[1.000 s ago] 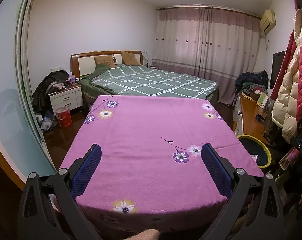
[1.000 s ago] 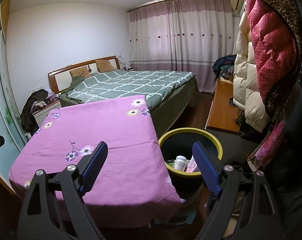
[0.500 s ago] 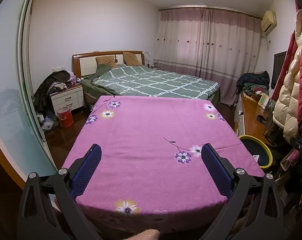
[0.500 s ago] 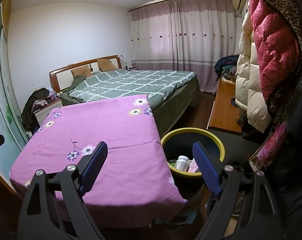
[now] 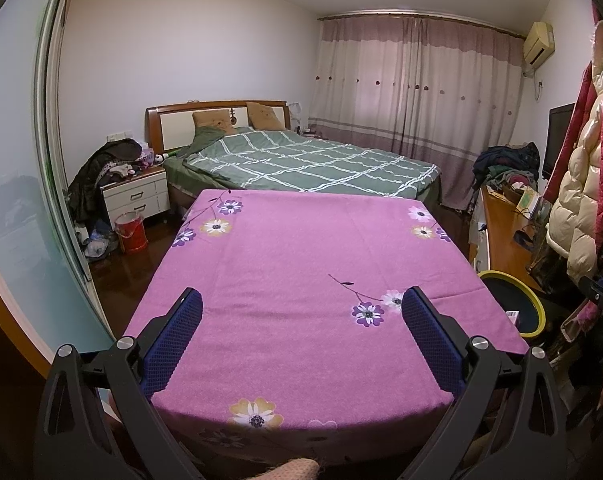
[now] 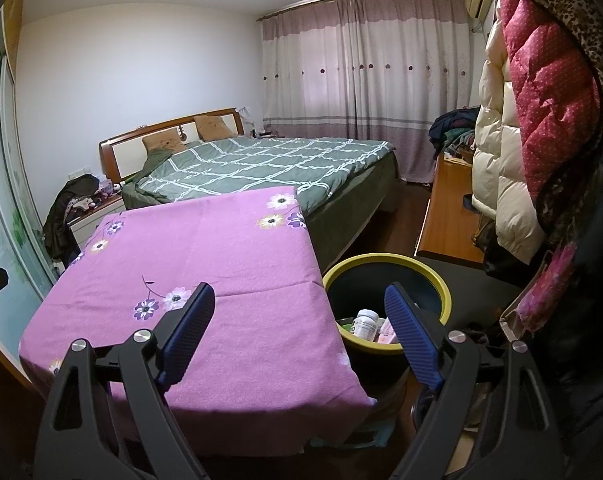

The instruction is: Collect trash

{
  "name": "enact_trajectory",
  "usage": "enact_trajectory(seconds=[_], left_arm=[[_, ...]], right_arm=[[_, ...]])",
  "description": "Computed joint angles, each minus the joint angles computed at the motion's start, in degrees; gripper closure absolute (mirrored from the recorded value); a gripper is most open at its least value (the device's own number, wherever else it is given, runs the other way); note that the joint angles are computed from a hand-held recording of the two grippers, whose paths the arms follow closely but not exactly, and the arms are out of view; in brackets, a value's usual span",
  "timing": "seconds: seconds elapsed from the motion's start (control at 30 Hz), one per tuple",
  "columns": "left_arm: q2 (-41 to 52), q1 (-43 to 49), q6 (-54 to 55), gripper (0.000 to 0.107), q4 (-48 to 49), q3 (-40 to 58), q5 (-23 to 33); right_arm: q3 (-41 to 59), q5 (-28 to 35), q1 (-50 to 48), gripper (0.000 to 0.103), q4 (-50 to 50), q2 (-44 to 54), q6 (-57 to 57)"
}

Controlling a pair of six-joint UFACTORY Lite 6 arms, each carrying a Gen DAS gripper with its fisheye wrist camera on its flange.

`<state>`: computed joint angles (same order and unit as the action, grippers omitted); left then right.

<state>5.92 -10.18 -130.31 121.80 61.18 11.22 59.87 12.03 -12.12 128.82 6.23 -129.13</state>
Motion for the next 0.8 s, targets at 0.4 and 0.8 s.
enact_trajectory(seconds=[0.4,0.8], left_arm=[[0.7,0.9,-3.4,0.009,4.0,0.1,-0.5],[1.4,0.9,-3.0,0.009,3.6,0.8,-0.6]], right_arm=[[0.2,0.3,-0.1,0.021,-0.2,0.6,0.5],[0.4,0.4,0.3,0.021,1.0,1.6,-0.9]])
